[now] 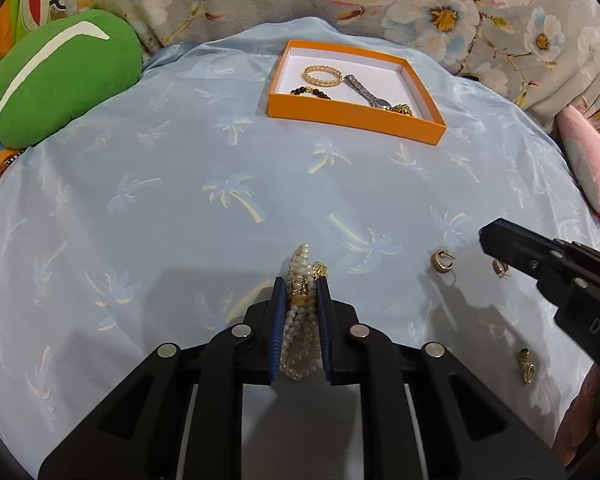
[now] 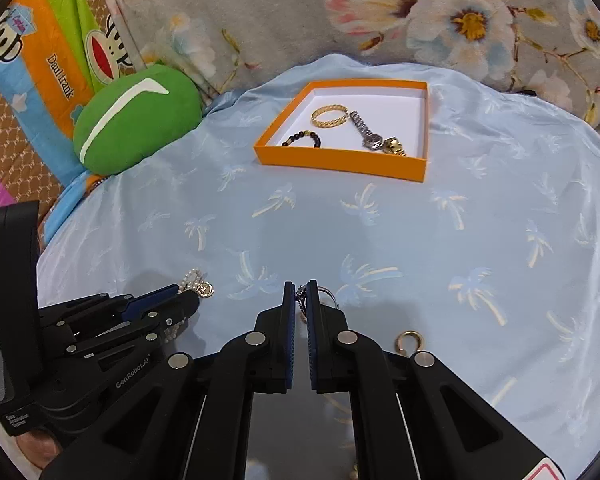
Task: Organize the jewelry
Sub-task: 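Lift the pearl bracelet with the left gripper while the right gripper grasps the silver ring, then carry the pearl bracelet and silver ring into the orange box, open both grippers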
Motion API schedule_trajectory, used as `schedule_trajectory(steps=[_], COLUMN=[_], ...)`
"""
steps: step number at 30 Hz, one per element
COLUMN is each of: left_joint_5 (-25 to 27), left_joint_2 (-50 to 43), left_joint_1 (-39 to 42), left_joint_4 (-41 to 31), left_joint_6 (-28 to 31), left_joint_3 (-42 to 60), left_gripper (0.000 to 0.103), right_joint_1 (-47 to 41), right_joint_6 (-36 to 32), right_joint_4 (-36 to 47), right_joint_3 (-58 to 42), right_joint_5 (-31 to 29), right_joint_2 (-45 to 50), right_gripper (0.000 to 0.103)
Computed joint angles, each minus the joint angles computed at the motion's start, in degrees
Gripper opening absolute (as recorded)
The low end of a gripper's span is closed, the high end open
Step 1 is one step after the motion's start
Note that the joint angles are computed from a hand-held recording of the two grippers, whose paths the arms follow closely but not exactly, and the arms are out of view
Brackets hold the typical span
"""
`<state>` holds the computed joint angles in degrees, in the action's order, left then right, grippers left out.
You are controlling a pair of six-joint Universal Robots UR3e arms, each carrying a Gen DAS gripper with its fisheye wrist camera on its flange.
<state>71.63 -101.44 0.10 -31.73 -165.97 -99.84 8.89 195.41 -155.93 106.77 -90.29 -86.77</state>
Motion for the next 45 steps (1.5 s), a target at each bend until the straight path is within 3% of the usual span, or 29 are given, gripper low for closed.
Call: schedule_trajectory(steps=[13,30,38,45], left_joint_5=[-1.30,5.13,4.82,6.41], left_joint_2=[1.10,-17.79,-20.18,-27.36], left_joint_1=[-1.26,-6.57,-3.83,-4.07], left_joint_4=[-2.77,-8.40,-10.77,-15.91], left_joint_6=[-1.62,-5.30,-6.38,-6.54], left_joint_3=[5.27,34.74,39.83,54.20], left_gripper=[0.014,0.014,0.014,0.014], right_joint_1=[-4.43,-11.95,-12.37,-12.29], right_joint_6=[-3.02,-7.25,-8.15,-10.16], right_joint_4=[0.96,2.05,1.94,6.09], right_joint_3=[-0.88,-16.22,-19.23,-32.25], right_joint_5=[1.19,5.30,4.95,3.85], right_joint_2=[-4.05,7.53,10.16,18.14], right_gripper=[0.005,0.005,0.005,0.005])
